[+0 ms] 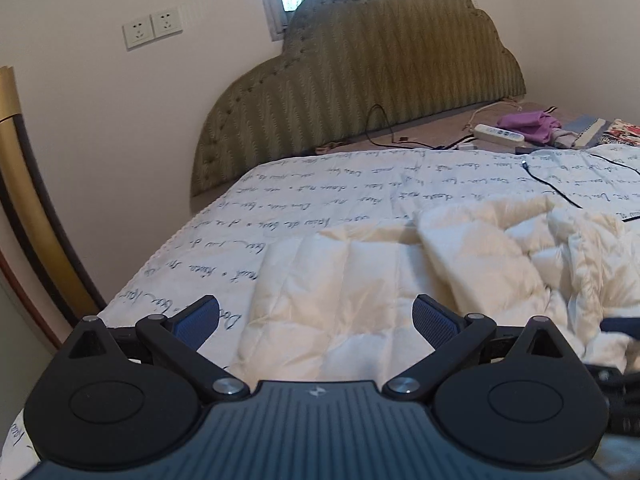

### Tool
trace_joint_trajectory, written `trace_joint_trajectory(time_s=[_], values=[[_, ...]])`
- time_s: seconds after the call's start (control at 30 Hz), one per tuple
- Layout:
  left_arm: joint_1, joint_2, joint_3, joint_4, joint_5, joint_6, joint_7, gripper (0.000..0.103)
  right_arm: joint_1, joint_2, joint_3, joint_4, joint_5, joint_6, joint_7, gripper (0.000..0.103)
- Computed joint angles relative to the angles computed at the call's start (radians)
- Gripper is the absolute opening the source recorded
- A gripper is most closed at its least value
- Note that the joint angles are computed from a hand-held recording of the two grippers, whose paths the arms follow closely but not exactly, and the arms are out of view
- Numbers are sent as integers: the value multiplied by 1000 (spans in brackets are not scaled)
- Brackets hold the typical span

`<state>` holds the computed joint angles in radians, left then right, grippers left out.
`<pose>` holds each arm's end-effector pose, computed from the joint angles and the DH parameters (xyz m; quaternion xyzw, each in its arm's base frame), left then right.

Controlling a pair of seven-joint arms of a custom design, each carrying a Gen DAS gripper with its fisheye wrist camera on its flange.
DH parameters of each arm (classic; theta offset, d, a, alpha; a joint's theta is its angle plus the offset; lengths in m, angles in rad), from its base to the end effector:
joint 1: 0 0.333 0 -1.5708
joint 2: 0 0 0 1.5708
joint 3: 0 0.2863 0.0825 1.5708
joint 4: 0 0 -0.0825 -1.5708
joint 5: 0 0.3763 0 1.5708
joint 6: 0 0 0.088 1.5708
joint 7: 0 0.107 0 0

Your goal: Fold small clothes

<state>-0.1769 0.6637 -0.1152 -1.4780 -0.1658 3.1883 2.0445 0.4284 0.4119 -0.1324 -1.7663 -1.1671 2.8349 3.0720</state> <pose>0.7173 -0.1762 0.3965 -0.4301 0.7509 -0.3664 0.3420 0.6176 0.2470 0.3581 -0.5882 0.6825 -0.3153 0.2980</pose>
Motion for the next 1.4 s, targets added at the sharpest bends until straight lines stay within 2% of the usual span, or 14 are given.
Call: trace_joint_trajectory(time_s=[0.07, 0.13, 0.2, 0.27, 0.33, 0.37, 0.47, 0.5, 0.6, 0.67, 0.9, 1.07, 1.27, 1.4], values=[[3, 15, -26, 36, -3, -14, 0, 103, 36, -49, -34, -39, -118, 4, 125, 65], [2, 37, -53, 80, -7, -14, 0, 103, 42, -77, -51, -43, -259, 9, 295, 66], [-30, 82, -44, 158, -8, -35, -16, 103, 29, -84, -50, -34, -336, -12, 410, 66], [-76, 141, -5, 255, 13, -116, -38, 103, -5, -71, -27, -28, -295, -30, 406, 66], [-136, 195, 74, 335, 61, -210, -89, 103, -50, -43, 17, -23, -160, -45, 292, 67], [-139, 211, 76, 343, 81, -232, -93, 103, -52, -28, 24, -24, -136, -55, 271, 66], [-137, 233, 77, 321, 118, -245, -110, 103, -24, -9, 9, -29, -196, -79, 319, 67], [-132, 242, 72, 314, 120, -238, -120, 103, -17, -6, 7, -31, -217, -90, 336, 67], [-75, 251, -3, 297, 97, -211, -91, 103, -11, 10, 10, -22, -244, -112, 351, 69], [-60, 258, -25, 300, 91, -211, -66, 103, -7, 18, 8, -16, -273, -123, 368, 70], [-90, 261, 6, 244, 86, -74, -43, 103, 6, 41, 17, -1, -324, -180, 376, 73], [-64, 270, -33, 249, 64, -67, -11, 103, -1, 38, 18, -4, -349, -169, 404, 74], [-45, 270, -63, 225, 41, -23, 25, 103, -8, 37, 22, -7, -375, -157, 432, 77], [-39, 272, -75, 227, 28, -24, 41, 103, -14, 38, 24, -5, -381, -142, 441, 80]])
